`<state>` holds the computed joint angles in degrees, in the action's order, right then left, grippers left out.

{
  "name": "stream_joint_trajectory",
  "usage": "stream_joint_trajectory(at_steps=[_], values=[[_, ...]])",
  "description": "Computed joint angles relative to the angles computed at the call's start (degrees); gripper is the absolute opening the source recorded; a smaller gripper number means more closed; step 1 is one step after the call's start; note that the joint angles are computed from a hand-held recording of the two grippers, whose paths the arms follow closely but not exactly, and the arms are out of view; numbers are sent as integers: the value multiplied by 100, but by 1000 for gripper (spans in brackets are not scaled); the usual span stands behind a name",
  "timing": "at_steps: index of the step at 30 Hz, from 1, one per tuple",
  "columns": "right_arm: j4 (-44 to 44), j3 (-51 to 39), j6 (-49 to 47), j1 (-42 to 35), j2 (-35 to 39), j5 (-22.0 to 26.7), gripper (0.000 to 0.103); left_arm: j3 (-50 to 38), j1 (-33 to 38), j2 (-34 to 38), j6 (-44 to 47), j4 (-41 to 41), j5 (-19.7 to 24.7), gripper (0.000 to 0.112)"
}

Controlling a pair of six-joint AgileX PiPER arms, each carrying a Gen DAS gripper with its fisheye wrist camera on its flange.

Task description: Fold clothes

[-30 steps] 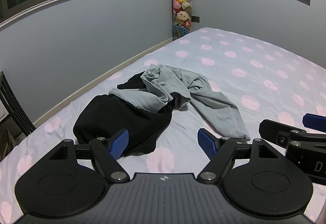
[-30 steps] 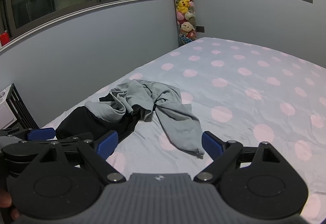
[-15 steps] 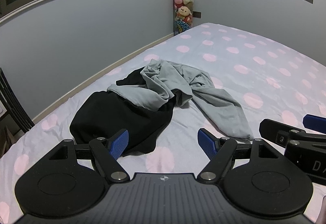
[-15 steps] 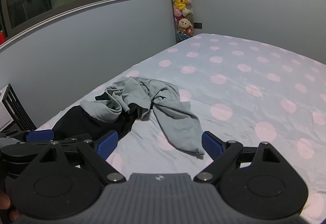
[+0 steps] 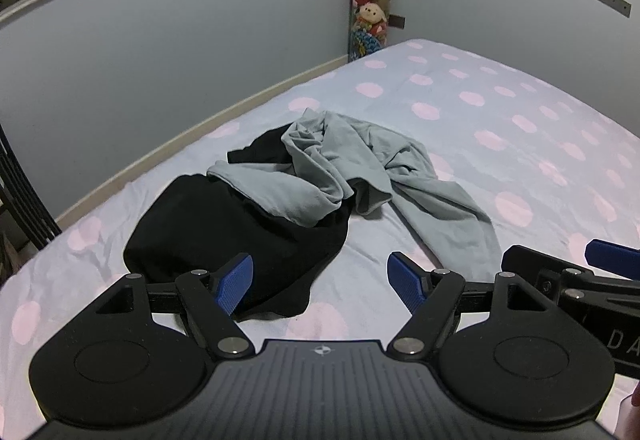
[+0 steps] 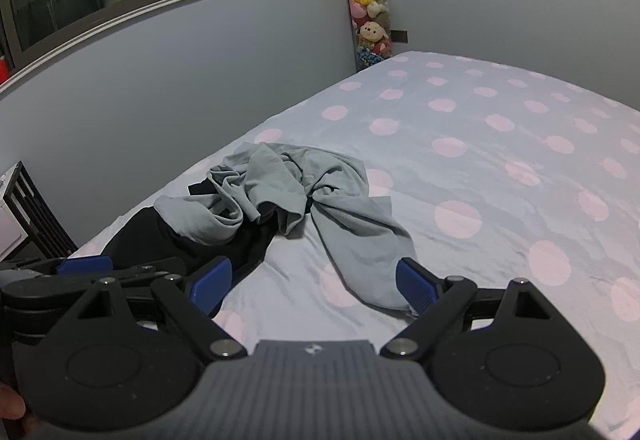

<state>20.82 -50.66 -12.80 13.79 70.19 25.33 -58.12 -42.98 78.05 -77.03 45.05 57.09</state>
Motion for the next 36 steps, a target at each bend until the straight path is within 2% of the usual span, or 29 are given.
stream_joint_trajectory(at_steps=[4,9,13,16,22,25,27,30,31,33,34,36], values=[[75,-254,-157,56,435,-118,91,-84,457,167,500,-224,-336,74],[414,-635,-846,16,1126,-341,90,-256,1168,505,1451,-555,-914,73],[888,-1101,-1618,-24,1910,-463,89,-392,1737,833,2024,-788,-1447,73],[1066,-1532,-1999,-17,2586,-530,84,-584,2086,1152,2391,-1041,-1775,72],[157,-2519,-1205,-19,3872,-616,83,-1147,2480,2061,2920,-1312,-2222,68],[-247,-2984,-850,-42,4383,-648,79,-1406,2608,2460,3008,-1275,-2340,59],[-421,-3324,-691,-71,4708,-615,74,-1539,2758,2652,3310,-1540,-2535,47],[-713,-3802,-372,-103,5088,-416,47,-1747,2926,2850,3874,-2102,-2681,24],[-596,-3943,-476,-134,5175,-277,43,-1816,2957,2895,4036,-2272,-2689,23],[-461,-4005,-579,-161,5198,-183,24,-1879,2950,2913,4081,-2285,-2662,15],[-480,-4000,-565,-162,5180,-168,10,-1893,2934,2898,4081,-2255,-2646,14],[-590,-3734,-450,-163,4939,-358,8,-1872,2871,2774,4063,-2183,-2608,10]])
